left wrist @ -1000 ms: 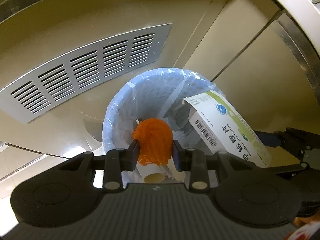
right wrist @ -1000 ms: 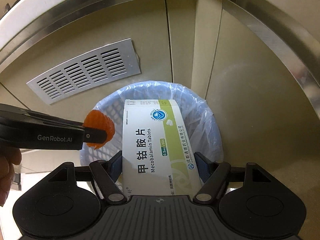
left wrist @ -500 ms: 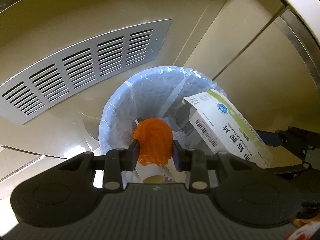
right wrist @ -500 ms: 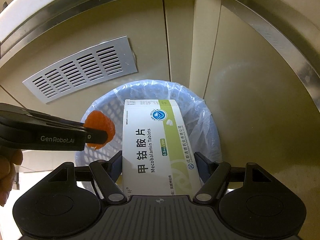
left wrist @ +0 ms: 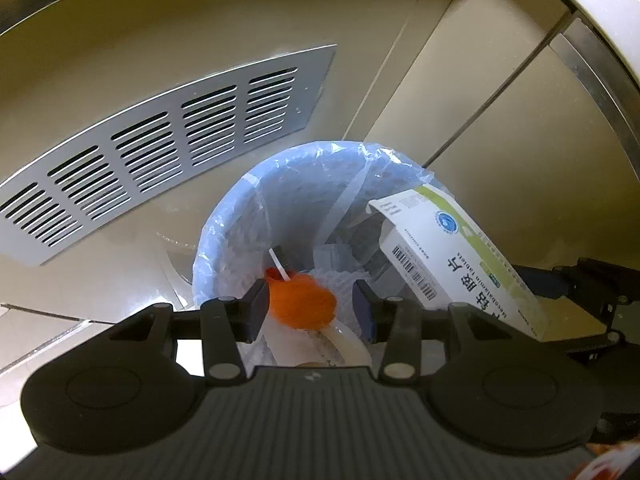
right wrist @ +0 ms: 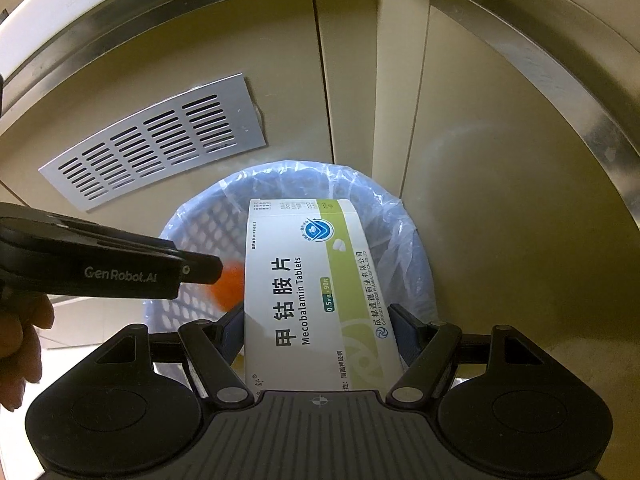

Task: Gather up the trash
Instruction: 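Open the left tool to drop the scrubber ball into the bin, then open the right tool to drop the medicine box into the bin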

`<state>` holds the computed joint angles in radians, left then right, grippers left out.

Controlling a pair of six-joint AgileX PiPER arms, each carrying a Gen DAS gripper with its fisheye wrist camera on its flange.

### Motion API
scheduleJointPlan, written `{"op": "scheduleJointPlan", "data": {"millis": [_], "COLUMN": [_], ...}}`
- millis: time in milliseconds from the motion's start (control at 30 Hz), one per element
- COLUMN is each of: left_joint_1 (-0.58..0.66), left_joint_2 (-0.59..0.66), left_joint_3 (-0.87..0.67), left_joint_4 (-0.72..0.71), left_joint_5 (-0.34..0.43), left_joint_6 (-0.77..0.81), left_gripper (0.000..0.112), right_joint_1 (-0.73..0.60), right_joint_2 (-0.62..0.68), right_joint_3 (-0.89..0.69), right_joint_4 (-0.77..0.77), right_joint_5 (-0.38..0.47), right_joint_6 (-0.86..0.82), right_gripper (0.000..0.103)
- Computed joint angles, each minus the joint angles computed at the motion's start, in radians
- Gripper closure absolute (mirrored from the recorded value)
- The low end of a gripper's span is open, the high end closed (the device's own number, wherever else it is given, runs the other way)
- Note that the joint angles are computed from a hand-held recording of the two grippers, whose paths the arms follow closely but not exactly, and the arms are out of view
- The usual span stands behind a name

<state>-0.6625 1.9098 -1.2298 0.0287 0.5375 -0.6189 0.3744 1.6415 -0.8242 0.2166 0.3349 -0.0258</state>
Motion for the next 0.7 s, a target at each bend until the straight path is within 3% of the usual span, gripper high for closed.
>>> {"op": "scheduleJointPlan", "data": {"millis": [500,600,700], "left_joint_1": [0.007,0.009,0.011], "left_joint_2": [-0.056,-0.064,-0.073], "left_joint_3": [0.076,0.085,0.095], "left_joint_4": [0.017,0.027,0.042], "left_joint_5": [-0.006,-0.004,-0.002], "left_joint_6": [-0.049,-0.058,-0.074], "left_gripper": [0.071,0.071,0.071], "right_joint_1": [-0.001,-0.021,-0.024], "right_joint_2": [0.024,0.042,0.060], "right_joint_3": [-0.021,-0.029,-0.050], "right_joint_4": [0.000,0.126,0.117], "right_joint_5": [-0.010,-0.025,-0.009], "right_joint_6": [0.023,-0.089,-0.072], "right_gripper": [0.030,0.030,0.030]}}
